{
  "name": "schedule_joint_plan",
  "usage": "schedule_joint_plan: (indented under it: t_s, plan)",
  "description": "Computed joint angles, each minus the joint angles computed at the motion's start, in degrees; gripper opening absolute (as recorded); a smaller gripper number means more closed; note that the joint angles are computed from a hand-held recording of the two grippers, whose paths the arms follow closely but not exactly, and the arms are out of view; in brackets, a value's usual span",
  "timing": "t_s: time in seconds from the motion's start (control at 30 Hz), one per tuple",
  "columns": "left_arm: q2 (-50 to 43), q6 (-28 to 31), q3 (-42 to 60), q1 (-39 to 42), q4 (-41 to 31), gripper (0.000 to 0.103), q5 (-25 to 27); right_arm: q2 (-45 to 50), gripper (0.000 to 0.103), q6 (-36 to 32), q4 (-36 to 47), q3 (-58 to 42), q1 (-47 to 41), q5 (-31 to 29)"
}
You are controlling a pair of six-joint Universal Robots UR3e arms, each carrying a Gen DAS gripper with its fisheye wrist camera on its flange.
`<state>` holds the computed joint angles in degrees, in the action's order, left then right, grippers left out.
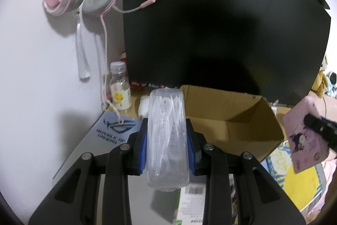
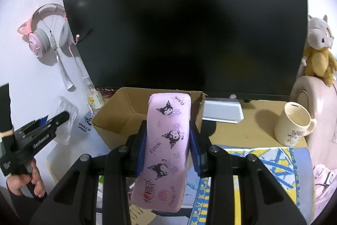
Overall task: Organize objects
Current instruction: 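Lift both held items and carry them over the cardboard box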
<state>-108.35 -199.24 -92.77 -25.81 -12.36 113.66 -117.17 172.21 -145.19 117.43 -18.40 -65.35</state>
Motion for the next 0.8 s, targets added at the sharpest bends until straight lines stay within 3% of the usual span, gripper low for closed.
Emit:
schedule_joint_plan:
  t_s: [0.17,0.57,0.8]
  plan:
    - [-1.98,1.92,6.68,0.33,-2.43,0.029,-1.66,5.77,0.039,3.19,-3.2,-3.81,4.44,-5.79]
    - [-8.45,5.9,17.38,-0.28,-3.0,0.029,-2.38,16.49,0.039,6.92,-8.12,-13.85,10.92,-10.69]
    - [-10.72,4.99,19.21,1.41,-2.26,0.029,-5.84,21.26,0.039,7.52,-10.33,-14.66,10.26,-7.72]
